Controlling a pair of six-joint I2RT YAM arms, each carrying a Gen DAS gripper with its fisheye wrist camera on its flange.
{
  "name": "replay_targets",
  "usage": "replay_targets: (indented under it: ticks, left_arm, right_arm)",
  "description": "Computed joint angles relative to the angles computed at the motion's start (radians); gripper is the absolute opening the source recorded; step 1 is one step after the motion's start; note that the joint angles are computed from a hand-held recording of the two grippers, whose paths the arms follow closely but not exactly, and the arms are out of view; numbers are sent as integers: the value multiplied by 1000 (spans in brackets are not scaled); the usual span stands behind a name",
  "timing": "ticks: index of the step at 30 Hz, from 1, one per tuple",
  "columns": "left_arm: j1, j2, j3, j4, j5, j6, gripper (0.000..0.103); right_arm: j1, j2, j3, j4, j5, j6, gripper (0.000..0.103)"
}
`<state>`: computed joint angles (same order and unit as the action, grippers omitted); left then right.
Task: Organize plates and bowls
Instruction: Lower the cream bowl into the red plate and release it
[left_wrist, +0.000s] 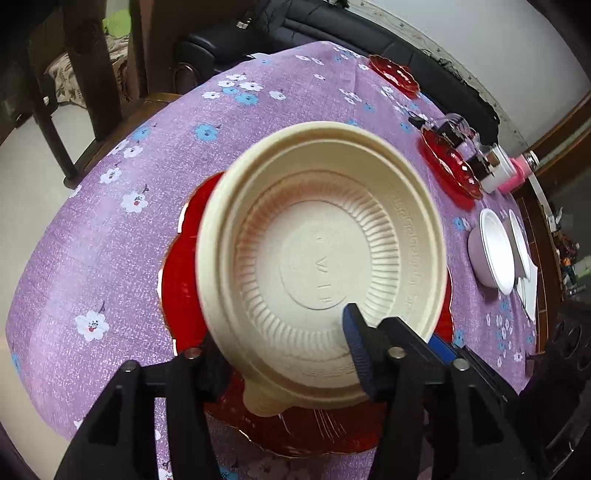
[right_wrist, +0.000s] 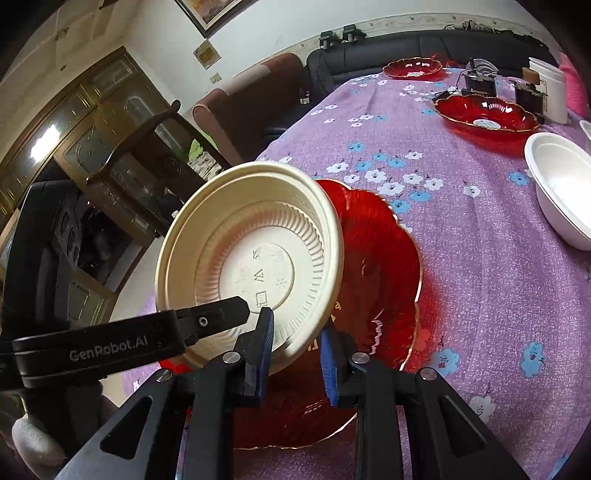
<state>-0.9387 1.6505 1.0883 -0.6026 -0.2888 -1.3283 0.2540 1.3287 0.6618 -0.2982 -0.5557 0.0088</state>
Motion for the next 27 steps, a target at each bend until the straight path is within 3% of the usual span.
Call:
replay_targets:
  ticks: [4, 6, 14, 27]
  left_arm:
    - [7, -2, 5, 10, 13, 25, 69]
    - [4, -3, 9, 8, 3, 36, 72]
    - [-15, -18, 25, -40, -55, 51, 73]
    - [-119, -154, -24, -126, -231, -75, 73]
  right_arm:
    - [13, 21, 18, 9, 22, 11, 29]
    - [18, 9, 10, 28, 59, 18, 39]
    - [20, -27, -13, 65, 122, 3, 54]
    - [-60, -110, -55, 64, 65, 13, 56]
